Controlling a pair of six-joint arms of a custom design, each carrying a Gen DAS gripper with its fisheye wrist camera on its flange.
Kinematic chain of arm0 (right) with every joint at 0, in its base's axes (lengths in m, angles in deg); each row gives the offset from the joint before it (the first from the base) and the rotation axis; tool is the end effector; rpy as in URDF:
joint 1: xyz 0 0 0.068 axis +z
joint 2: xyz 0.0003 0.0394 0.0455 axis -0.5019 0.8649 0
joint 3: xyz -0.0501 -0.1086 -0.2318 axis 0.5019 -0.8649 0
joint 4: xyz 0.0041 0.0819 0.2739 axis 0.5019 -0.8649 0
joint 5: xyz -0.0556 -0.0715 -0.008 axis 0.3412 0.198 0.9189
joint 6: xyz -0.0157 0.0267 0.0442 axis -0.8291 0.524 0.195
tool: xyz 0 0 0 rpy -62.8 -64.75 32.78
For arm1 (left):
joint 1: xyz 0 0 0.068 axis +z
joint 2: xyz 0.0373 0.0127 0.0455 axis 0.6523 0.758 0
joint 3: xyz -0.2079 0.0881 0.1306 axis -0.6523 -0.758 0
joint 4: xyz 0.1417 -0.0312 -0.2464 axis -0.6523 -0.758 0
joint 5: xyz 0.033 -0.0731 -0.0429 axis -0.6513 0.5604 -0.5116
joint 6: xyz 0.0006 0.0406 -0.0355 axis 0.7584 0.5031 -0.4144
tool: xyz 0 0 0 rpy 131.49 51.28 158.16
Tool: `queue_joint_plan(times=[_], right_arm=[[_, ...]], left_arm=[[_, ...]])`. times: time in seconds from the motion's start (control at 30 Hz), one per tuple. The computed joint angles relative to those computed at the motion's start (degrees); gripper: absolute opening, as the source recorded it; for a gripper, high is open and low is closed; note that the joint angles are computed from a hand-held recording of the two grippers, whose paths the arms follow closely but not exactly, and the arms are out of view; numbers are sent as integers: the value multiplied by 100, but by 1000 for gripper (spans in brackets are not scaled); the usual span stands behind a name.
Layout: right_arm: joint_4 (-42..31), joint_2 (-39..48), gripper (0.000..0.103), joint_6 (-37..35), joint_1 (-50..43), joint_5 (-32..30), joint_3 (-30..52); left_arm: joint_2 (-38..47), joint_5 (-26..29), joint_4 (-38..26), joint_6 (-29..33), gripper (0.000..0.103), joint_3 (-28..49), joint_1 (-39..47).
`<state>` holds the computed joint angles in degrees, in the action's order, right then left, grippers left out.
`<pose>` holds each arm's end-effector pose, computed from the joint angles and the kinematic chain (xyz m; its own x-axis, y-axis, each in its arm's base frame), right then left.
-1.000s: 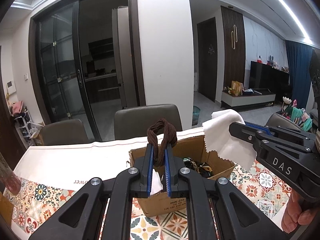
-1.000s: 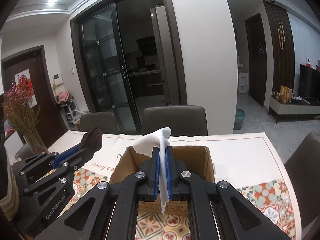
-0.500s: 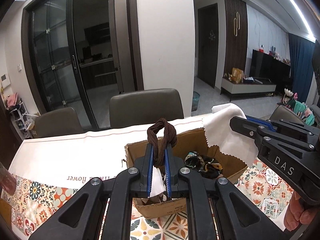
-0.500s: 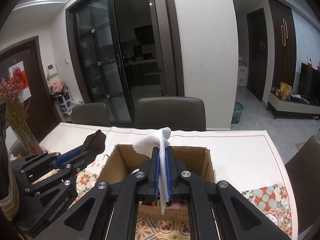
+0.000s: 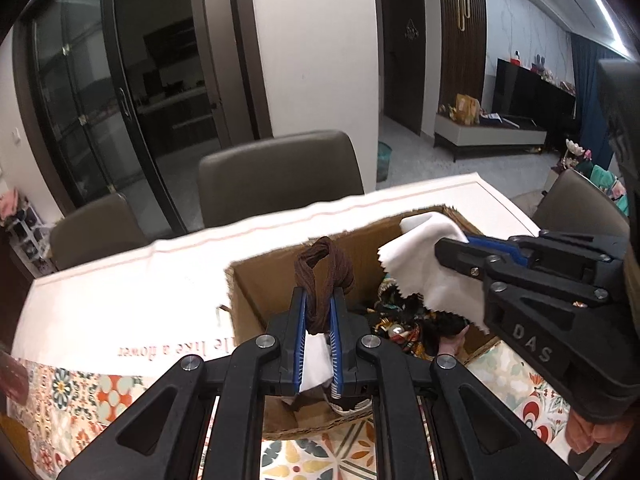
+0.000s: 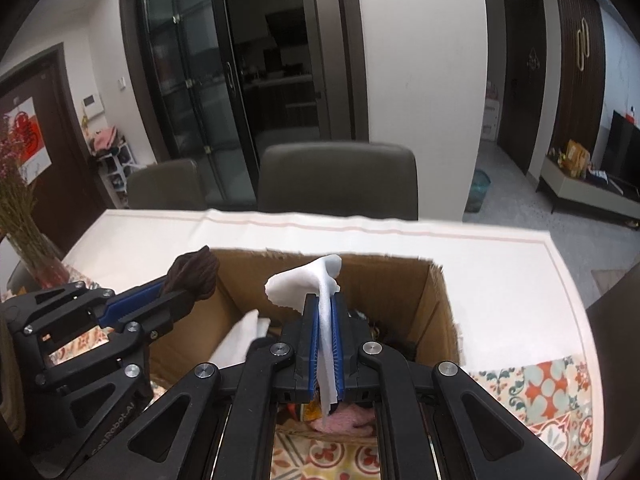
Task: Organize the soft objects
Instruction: 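Open both tools to drop the hair tie and cloth into the box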
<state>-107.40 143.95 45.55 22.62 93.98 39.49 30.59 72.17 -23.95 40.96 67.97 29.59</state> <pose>0.1828 0.2078 0.1618 -0.6826 0.1225 -0.7205 0.0517 0.9915 0.1195 0.2228 -0.0507 0.1390 -0.5866 0.3936 -0.7078 0.5030 0.8620 0.0624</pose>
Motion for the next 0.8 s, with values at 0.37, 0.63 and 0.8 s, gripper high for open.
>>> queue_joint_plan(times=[0.37,0.63,0.8], right_arm=[[546,766,8,-73,-550,-839,-91],[589,988,18,-111,-677,-1085,-83],[355,912,37,49,-547,-914,-56]], left_arm=[[1152,-52,294,174,16,259,-127],[918,-182,359,211,42,60,-218],[264,-212,60,281,51,-123,-111]])
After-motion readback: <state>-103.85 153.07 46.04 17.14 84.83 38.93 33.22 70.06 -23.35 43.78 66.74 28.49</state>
